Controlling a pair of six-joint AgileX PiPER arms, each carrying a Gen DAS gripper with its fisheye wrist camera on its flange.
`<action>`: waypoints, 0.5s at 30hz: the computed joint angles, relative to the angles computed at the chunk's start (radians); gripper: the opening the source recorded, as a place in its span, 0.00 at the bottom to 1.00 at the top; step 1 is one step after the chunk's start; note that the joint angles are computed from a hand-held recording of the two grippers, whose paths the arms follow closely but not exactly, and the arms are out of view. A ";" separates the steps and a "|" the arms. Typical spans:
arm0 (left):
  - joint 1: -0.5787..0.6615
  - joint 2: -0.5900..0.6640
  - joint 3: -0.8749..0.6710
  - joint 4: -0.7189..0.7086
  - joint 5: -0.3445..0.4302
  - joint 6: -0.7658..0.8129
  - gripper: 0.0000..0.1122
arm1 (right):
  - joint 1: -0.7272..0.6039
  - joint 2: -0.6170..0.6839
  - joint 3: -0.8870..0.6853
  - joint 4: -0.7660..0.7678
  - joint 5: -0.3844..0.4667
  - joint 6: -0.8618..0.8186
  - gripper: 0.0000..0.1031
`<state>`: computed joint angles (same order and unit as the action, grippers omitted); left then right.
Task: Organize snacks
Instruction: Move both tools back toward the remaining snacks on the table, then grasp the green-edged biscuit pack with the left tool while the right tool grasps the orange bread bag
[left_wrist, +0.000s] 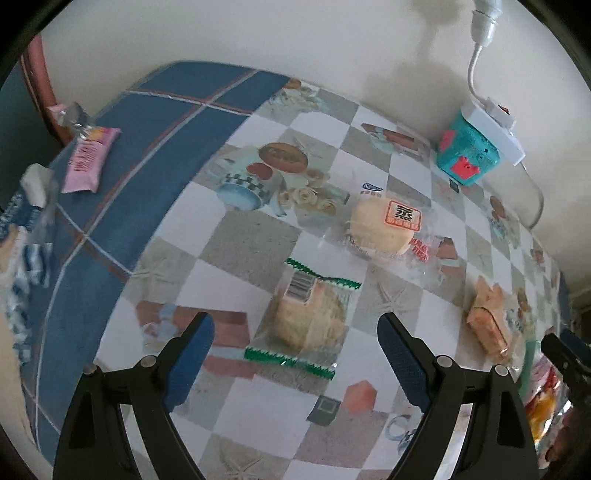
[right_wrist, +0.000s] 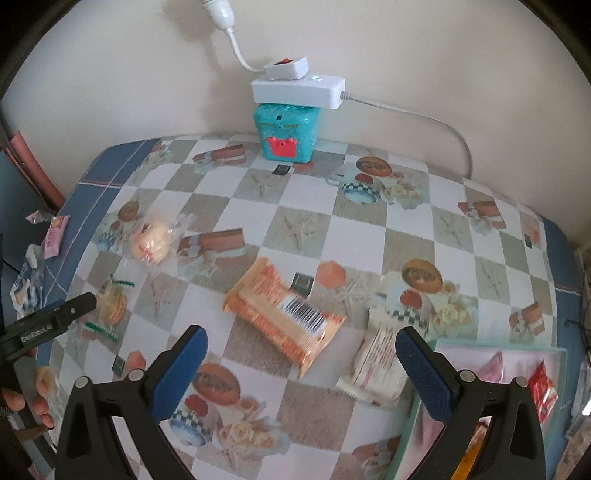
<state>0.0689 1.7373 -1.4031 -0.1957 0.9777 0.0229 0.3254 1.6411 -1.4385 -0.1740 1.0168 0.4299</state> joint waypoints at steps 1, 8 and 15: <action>0.000 0.016 -0.017 0.003 0.010 0.006 0.80 | -0.018 0.014 -0.019 0.013 0.008 -0.024 1.00; -0.008 0.079 -0.062 0.012 0.027 0.038 0.80 | -0.085 0.089 -0.105 0.060 0.040 -0.122 1.00; -0.050 0.122 -0.093 0.052 0.021 0.022 0.80 | -0.005 0.207 -0.154 0.046 0.046 -0.171 1.00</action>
